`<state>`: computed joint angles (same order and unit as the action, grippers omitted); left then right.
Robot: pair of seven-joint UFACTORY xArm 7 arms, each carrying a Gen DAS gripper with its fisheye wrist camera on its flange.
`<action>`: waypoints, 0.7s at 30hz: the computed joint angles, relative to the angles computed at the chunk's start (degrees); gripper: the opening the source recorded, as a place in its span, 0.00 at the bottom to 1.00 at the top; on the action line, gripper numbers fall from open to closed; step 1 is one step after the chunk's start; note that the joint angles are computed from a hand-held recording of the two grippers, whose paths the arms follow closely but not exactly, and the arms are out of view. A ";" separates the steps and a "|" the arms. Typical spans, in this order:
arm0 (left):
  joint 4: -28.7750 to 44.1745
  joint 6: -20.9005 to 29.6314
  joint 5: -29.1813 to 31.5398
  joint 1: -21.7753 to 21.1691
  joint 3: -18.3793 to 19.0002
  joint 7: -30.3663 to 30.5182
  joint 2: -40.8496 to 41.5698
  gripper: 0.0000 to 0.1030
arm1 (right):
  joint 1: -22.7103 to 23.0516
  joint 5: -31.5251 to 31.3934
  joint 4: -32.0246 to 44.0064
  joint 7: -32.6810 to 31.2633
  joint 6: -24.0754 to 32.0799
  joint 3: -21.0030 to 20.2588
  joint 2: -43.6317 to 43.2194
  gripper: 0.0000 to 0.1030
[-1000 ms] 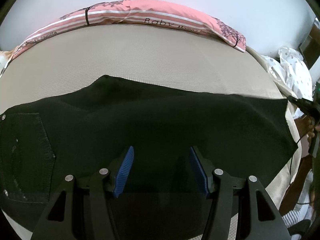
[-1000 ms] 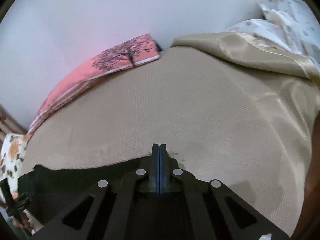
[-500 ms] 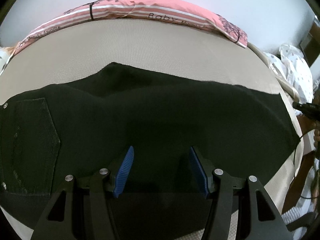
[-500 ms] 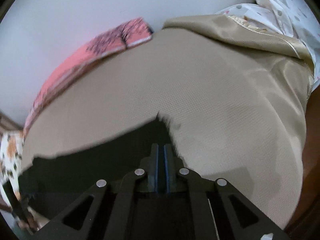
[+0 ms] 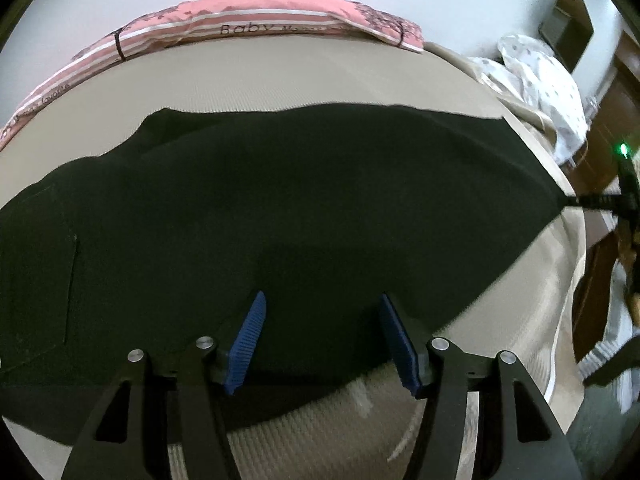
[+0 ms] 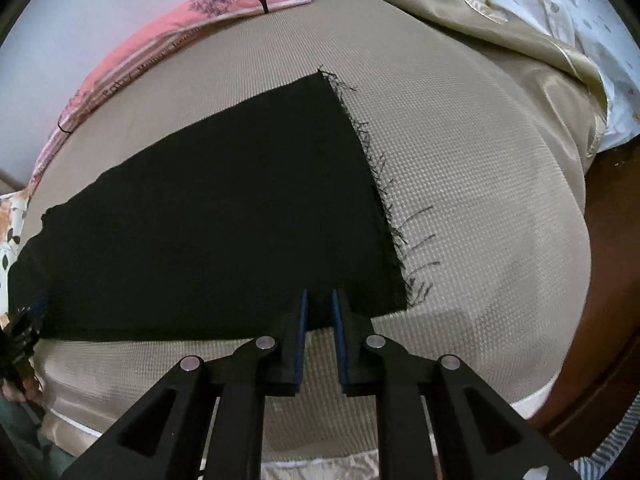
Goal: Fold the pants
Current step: 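Smooth the folded trousers flat with both grippers and release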
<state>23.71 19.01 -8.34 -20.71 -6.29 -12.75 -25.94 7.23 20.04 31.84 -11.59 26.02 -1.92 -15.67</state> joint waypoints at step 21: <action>-5.77 1.78 8.45 11.26 3.02 -7.45 -7.78 0.58 | 14.18 11.66 63.45 -16.69 20.99 17.48 45.21 0.34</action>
<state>17.94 20.79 0.11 -9.45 -3.27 -20.20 -33.73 21.41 31.70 95.29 -28.29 47.00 15.56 29.54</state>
